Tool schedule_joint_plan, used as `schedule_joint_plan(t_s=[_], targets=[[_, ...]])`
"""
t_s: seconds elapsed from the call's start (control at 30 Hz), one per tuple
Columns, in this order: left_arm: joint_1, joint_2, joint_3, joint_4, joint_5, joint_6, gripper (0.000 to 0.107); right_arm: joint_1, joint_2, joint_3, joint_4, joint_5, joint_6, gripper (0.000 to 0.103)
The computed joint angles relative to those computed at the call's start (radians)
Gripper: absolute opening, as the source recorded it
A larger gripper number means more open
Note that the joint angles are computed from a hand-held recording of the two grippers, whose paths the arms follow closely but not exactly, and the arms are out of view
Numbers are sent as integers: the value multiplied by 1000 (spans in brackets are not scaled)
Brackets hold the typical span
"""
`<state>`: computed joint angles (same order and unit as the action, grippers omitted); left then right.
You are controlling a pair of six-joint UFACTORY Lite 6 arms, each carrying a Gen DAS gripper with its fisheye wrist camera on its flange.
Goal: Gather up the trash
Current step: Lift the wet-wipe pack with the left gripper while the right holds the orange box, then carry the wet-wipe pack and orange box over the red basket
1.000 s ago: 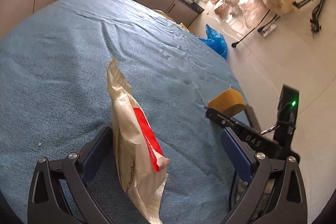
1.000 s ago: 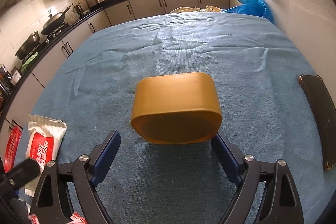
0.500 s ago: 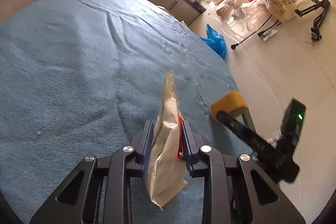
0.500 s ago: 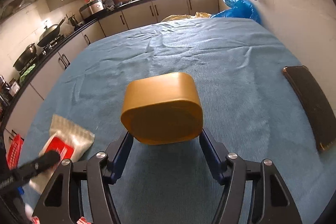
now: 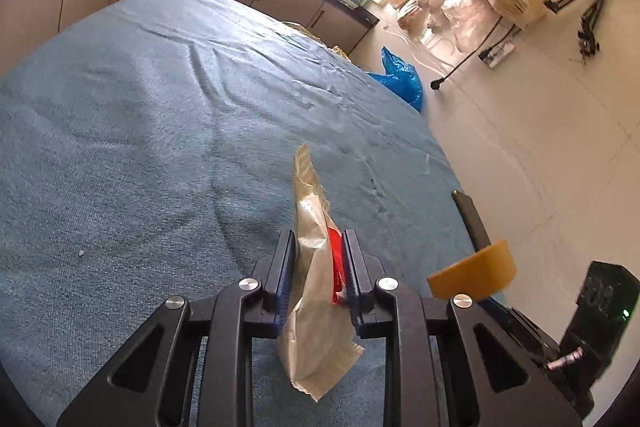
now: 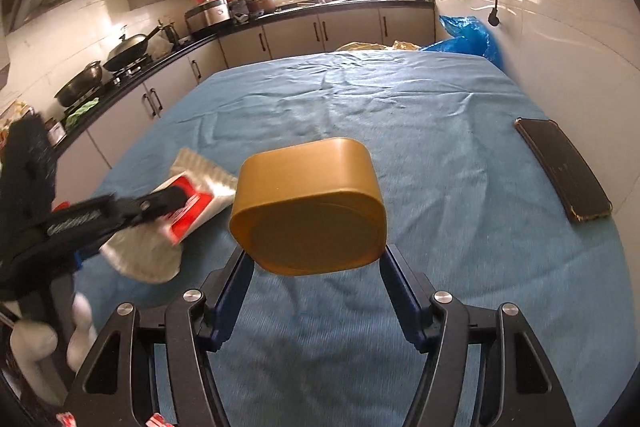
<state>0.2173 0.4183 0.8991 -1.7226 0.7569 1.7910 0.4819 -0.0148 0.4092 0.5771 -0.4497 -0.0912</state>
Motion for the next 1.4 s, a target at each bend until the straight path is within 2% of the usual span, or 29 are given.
schedule_joint_plan(t_s=[0.07, 0.1, 0.13, 0.2, 0.3, 0.37, 0.4, 0.43, 0.57, 0.73, 0.8, 0.9, 1.0, 1.1, 1.2, 1.27, 1.4], targets=[[-18, 31, 40, 78, 5, -52, 23, 28, -14, -29, 15, -18, 6, 70], [-32, 40, 53, 98, -11, -74, 29, 34, -20, -45, 2, -24, 27, 70], [-42, 34, 49, 92, -33, -70, 40, 44, -26, -58, -1, -32, 39, 70], [-54, 18, 33, 55, -55, -41, 53, 52, -36, -77, -2, -43, 51, 70], [-70, 14, 29, 50, -71, -31, 54, 56, -67, -110, -11, -53, 76, 70], [-91, -5, 13, 34, -93, 3, 50, 67, -79, -128, 4, -67, 69, 70], [-108, -20, -1, 18, -109, 33, 31, 87, -84, -139, 33, -79, 55, 70], [-125, -28, -8, 22, -122, 43, 22, 105, -88, -150, 60, -88, 41, 70], [-110, -55, -45, -21, -110, 98, 20, 144, -131, -178, 132, -78, -22, 70], [-109, -112, -103, -101, -145, 163, 19, 220, -285, -210, 399, -50, -292, 70], [-103, -143, -123, -39, -152, 106, 19, 255, -334, -215, 505, -53, -397, 70], [-24, -237, -208, 87, -83, 55, 18, 321, -360, -212, 619, -79, -494, 70], [82, -412, -345, 189, -36, 62, 18, 368, -328, -182, 633, -89, -496, 70], [270, -583, -453, 333, 80, 51, 18, 414, -266, -139, 604, -100, -444, 70], [531, -728, -526, 467, 228, 60, 18, 448, -179, -75, 541, -99, -376, 70], [692, -776, -543, 516, 301, 96, 18, 473, -110, -19, 508, -99, -347, 70], [943, -751, -515, 573, 370, 178, 18, 512, 17, 96, 458, -89, -318, 70]])
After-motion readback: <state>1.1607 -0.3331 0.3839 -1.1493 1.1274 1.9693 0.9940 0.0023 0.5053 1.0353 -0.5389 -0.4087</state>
